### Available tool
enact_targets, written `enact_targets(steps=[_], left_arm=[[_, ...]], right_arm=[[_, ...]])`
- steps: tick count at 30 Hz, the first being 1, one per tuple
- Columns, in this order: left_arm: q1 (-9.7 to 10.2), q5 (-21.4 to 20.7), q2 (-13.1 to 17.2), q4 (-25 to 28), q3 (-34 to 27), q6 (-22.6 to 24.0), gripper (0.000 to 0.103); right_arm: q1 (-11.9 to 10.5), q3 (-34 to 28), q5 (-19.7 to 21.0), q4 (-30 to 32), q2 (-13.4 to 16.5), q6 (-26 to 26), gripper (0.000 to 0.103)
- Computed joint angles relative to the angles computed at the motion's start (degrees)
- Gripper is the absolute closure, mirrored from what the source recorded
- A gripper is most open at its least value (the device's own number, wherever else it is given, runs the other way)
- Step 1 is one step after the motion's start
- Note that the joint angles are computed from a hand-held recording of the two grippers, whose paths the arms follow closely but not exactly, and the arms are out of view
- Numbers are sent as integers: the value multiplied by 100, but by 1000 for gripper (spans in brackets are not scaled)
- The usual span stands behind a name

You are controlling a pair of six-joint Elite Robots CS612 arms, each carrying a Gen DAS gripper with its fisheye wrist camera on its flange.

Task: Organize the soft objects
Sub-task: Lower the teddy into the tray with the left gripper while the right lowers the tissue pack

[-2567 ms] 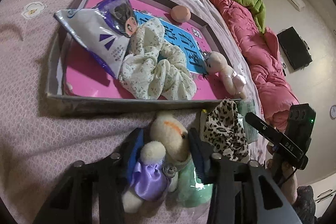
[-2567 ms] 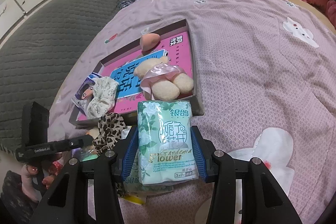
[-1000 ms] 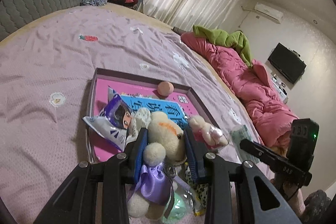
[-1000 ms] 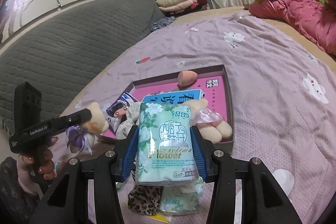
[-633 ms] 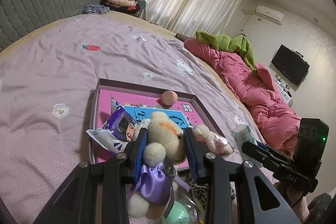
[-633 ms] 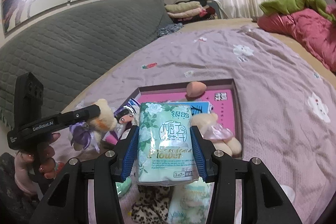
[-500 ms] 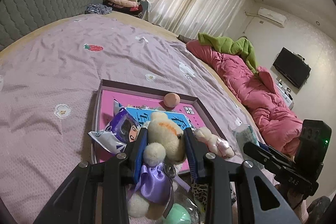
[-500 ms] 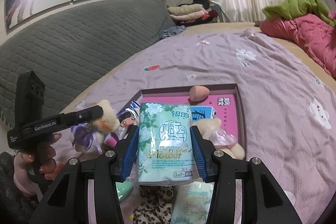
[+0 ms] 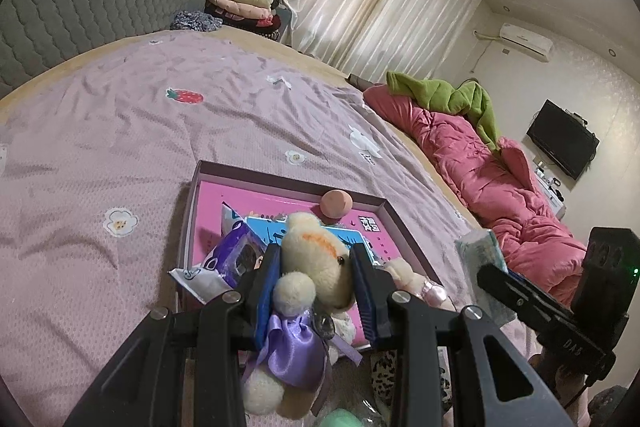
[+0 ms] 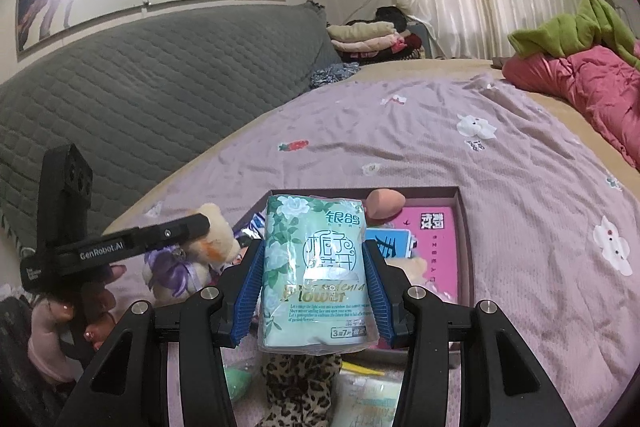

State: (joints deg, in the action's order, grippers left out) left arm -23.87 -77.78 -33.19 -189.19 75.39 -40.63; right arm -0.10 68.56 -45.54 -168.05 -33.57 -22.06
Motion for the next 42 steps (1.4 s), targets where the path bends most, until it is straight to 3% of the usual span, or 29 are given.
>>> enact_targets(steps=[11, 24, 32, 42], left_arm=[[-7, 99, 56, 21, -102, 23, 68], [-7, 110, 145, 260, -296, 95, 68], [47, 83, 229, 828, -503, -123, 68], [38, 66, 283, 1263, -656, -20, 68]], right_arm=[[31, -238, 49, -53, 125, 142, 53], [137, -550, -135, 383, 278, -29, 53], [222, -667, -460, 733, 334, -319, 53], [294, -707, -905, 921, 363, -568, 53]])
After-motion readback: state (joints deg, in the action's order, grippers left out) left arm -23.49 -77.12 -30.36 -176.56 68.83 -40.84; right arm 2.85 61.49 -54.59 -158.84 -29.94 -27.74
